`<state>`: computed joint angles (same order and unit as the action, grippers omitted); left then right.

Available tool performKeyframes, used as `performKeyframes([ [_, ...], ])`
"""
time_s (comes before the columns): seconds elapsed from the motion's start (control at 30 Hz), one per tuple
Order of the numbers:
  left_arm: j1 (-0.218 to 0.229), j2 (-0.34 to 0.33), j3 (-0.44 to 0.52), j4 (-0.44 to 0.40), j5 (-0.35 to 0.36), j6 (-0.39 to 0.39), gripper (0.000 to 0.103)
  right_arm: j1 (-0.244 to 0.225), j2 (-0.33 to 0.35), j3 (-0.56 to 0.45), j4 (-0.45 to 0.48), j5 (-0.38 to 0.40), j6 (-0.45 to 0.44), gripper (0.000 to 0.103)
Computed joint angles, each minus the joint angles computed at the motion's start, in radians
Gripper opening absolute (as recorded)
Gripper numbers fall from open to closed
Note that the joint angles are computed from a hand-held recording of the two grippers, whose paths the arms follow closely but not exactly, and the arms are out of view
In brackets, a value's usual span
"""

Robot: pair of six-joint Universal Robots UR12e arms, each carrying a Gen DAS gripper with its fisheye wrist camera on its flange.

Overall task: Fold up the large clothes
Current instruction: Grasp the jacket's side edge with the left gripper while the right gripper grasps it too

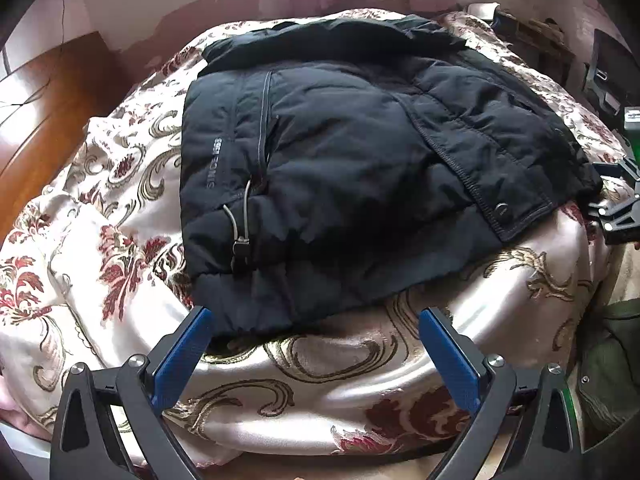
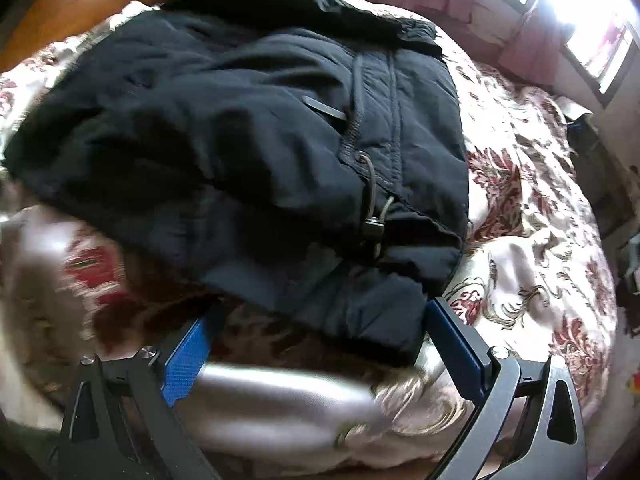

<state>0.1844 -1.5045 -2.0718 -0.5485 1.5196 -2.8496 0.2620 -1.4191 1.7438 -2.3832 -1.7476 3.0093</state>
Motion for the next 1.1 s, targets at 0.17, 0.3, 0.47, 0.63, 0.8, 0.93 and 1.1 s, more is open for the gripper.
performKeyframes([
  [0.17,0.004,0.007,-0.008,0.021,-0.004,0.002,0.103,-0.036,0.004,-0.042,-0.014,0.117,0.074,0.099],
  [0.3,0.003,0.016,-0.021,0.06,-0.012,0.02,0.103,-0.073,0.031,-0.121,0.093,0.269,0.056,0.099],
  [0.47,-0.021,0.016,-0.03,0.099,0.018,0.068,0.103,-0.106,0.087,-0.252,0.28,0.44,0.027,0.099],
  [0.63,-0.043,0.004,-0.03,0.103,0.054,0.105,0.103,-0.116,0.111,-0.299,0.337,0.504,0.021,0.099],
  [0.8,-0.062,-0.029,-0.024,0.147,0.142,0.074,0.103,-0.121,0.127,-0.319,0.363,0.532,0.037,0.099],
  [0.93,-0.064,-0.056,-0.012,0.174,0.212,0.024,0.097,-0.129,0.124,-0.311,0.364,0.551,0.053,0.099],
  [1.1,-0.083,-0.07,-0.012,0.174,0.23,0.088,0.094,-0.136,0.133,-0.329,0.408,0.581,0.062,0.099],
])
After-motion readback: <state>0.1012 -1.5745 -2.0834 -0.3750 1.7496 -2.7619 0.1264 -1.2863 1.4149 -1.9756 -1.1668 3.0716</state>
